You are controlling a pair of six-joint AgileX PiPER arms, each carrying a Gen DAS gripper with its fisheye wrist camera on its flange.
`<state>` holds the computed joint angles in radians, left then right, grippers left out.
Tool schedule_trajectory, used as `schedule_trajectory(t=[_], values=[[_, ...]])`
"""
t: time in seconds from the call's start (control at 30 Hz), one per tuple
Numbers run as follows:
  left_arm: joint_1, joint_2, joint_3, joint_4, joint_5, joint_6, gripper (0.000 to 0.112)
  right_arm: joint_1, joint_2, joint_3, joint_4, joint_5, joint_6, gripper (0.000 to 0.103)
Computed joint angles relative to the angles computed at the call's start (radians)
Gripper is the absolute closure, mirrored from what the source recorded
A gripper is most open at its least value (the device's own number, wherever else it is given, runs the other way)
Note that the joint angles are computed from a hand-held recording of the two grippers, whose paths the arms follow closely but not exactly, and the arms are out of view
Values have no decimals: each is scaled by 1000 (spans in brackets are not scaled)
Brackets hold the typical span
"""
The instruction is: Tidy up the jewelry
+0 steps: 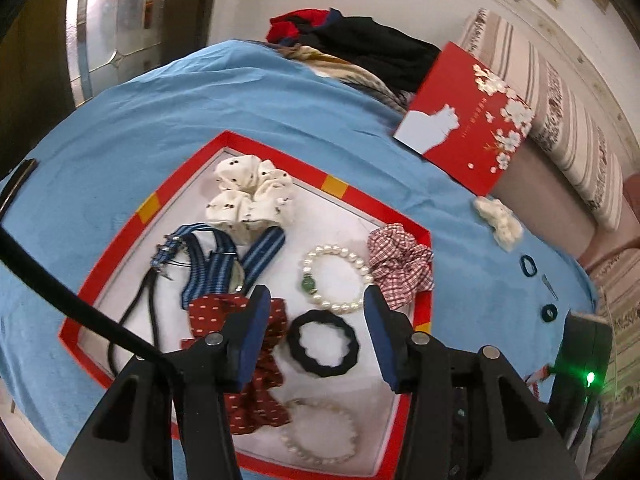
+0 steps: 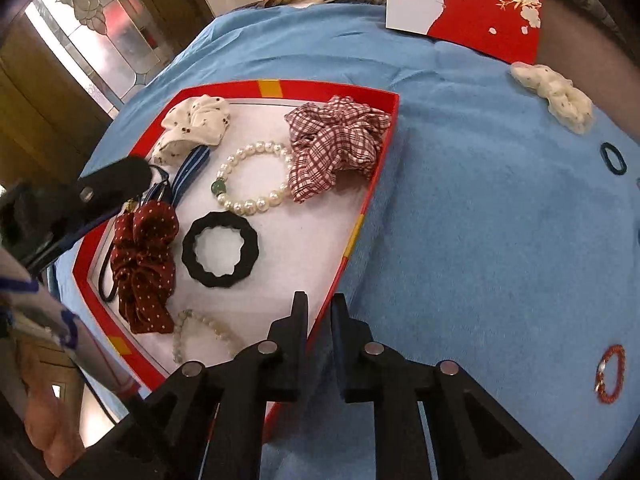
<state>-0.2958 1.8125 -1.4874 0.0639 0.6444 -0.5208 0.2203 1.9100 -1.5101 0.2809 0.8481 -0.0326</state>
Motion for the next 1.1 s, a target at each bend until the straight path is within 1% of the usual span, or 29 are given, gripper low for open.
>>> schedule_trajectory(t=[0.1, 0.17, 0.23, 0.27, 0.3, 0.37, 0.53, 0.63, 0.67, 0.73, 0.83, 0.93, 0.97, 1.07, 1.1], values=[[-8, 4, -8, -3, 0, 9, 64, -12, -24, 38, 40, -10, -30, 90], [-16, 5, -9, 8, -2, -4, 61, -25, -51, 62, 66, -21, -47, 84], [-24, 7, -11, 21, -2, -16, 61, -37, -109, 119, 69, -65, -49, 79], [-30, 9, -14, 27, -1, -21, 61, -45, -137, 144, 69, -78, -58, 71], [-40, 14, -20, 38, 1, -29, 61, -55, -180, 185, 59, -97, -68, 60], [-59, 24, -33, 67, 8, -46, 61, -76, -246, 250, 30, -123, -77, 55], [-134, 51, -63, 157, 29, -101, 60, -189, -415, 433, -89, -163, -113, 54], [-213, 59, -73, 292, 42, -201, 60, -317, -537, 544, -105, -163, -182, 54], [-242, 56, -69, 341, 44, -241, 60, -377, -579, 580, -92, -159, -228, 54], [-293, 37, -50, 396, 38, -294, 60, -511, -659, 632, -47, -125, -352, 54], [-382, -2, 3, 467, 30, -378, 60, -681, -753, 674, -13, -92, -511, 54], [-485, -32, 56, 558, 49, -500, 60, -899, -790, 679, 111, -62, -751, 47], [-517, -35, 65, 577, 59, -523, 59, -993, -792, 672, 177, -27, -846, 46], [-640, -22, 56, 672, 139, -582, 59, -1166, -765, 649, 299, 52, -1009, 46], [-672, -15, 46, 697, 164, -595, 59, -1195, -766, 650, 320, 70, -1032, 46]])
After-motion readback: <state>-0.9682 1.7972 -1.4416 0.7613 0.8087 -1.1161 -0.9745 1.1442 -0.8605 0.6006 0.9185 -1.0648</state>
